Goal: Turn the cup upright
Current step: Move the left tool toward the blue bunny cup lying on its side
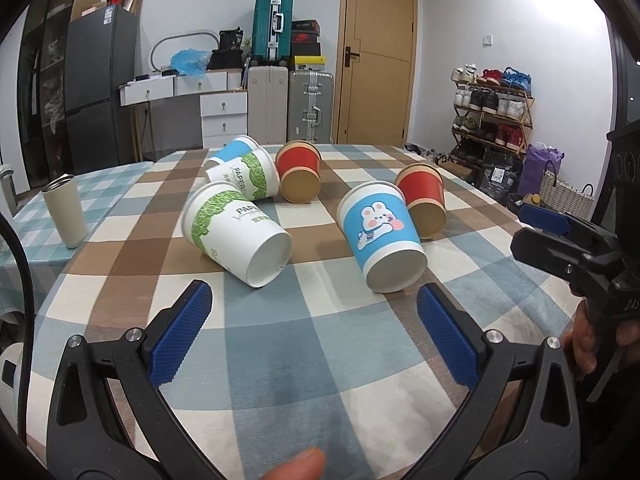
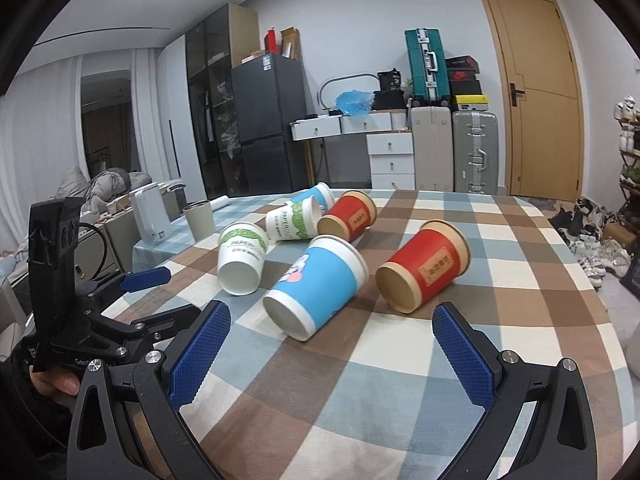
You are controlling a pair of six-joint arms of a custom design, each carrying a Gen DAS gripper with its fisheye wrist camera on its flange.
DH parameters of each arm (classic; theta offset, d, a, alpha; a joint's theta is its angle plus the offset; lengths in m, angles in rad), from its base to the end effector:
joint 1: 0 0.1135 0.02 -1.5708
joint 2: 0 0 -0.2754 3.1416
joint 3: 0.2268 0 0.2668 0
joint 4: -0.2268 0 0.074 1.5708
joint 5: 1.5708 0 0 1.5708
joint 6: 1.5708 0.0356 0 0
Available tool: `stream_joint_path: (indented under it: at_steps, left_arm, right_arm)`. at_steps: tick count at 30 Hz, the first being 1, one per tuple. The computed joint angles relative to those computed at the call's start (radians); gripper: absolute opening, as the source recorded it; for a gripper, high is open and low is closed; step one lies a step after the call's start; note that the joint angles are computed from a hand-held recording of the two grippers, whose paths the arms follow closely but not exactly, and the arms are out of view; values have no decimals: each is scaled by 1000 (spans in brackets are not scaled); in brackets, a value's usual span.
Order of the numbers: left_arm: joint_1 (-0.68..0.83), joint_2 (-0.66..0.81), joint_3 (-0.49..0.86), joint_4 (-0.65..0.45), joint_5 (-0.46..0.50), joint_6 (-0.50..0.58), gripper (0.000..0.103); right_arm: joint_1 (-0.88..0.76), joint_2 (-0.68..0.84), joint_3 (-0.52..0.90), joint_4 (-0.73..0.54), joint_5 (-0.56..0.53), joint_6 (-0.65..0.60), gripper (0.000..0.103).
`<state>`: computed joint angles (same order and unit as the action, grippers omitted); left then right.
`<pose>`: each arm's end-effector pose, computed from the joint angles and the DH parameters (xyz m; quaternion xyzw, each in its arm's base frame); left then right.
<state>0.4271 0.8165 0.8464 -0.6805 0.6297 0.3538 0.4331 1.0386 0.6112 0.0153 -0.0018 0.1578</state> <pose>0.1645 0.0519 0.3197 0.1062 0.8564 -0.0959 0.4960 0.2197 0.1017 0.2538 -0.1153 0.8288 0.1601 0.5235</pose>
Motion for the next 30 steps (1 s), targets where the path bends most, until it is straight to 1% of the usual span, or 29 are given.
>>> stream_joint_path:
  at_steps: [2,4,5,9,12,18,22,30]
  left_arm:
    - [-61,12,13,0,-60,-33,102]
    - [-108,34,35,-2,-93,-64,102]
    - [-129,39,38,7,-108,-81,102]
    - [-256,66,61,55,-237,-158,102]
    - [-322,105,84,75,-302,-192,102]
    - [-411,172,119,92,-378,-239,101]
    - [-467,212,138,92,-434,-245,97]
    - [-510,271,164,95,-464,-243,95]
  right_arm:
    - [-19,-3,0,-8,-8,3,103]
    - [-36,-14,-3,-17,-16,7,103]
    - [-43,-17,-5,-19,-21,9,103]
    - [-86,-39,-11,-33,-49,13,103]
    - [-100,-44,-16,-32,-55,21,103]
    - [-123,-51,-21,-32,-66,35,103]
    - [-125,-47,-21,-31,-68,37,103]
    - [-124,-42,-20,-27,-69,38,103]
